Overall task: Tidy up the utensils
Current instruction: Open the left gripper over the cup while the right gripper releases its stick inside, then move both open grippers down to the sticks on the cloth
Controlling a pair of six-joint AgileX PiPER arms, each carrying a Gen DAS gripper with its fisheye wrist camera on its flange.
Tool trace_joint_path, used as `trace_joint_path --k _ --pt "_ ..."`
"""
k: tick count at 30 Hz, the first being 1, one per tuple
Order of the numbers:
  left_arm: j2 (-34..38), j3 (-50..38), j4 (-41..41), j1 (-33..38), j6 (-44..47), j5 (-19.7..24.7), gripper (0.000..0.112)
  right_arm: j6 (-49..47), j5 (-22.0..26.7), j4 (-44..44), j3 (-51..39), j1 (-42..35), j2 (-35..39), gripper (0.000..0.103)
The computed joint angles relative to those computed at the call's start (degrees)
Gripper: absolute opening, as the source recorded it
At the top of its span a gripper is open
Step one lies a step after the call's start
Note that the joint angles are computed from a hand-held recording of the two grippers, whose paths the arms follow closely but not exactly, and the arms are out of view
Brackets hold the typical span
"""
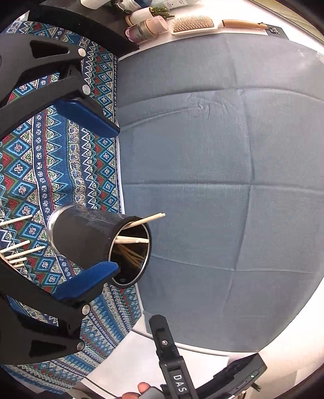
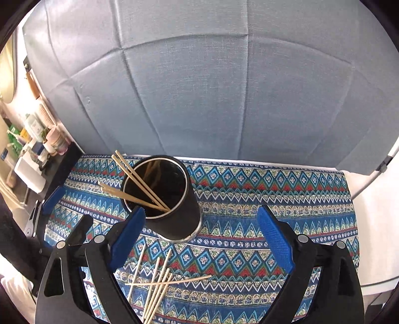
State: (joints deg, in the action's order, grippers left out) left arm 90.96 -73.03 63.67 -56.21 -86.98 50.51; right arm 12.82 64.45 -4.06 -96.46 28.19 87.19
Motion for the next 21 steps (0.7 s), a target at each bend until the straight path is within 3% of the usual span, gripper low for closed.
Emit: trace_joint_path --k 6,15,21 --pt "1.68 1.72 -9.3 0.48 9.51 -3.64 0.097 0.92 -0.26 -2.47 10.16 0.22 -6.13 0.087" --pt "3.87 5.22 -21.48 0.31 23.46 -11.61 0.093 2.76 -5.07 -0.03 27.95 -1.43 -13.73 0.087" --pt "6.64 4.56 -25.95 -1.18 31.32 -12.84 0.087 3.06 -5.67 1.2 35.19 -3.34 -17.01 0.087"
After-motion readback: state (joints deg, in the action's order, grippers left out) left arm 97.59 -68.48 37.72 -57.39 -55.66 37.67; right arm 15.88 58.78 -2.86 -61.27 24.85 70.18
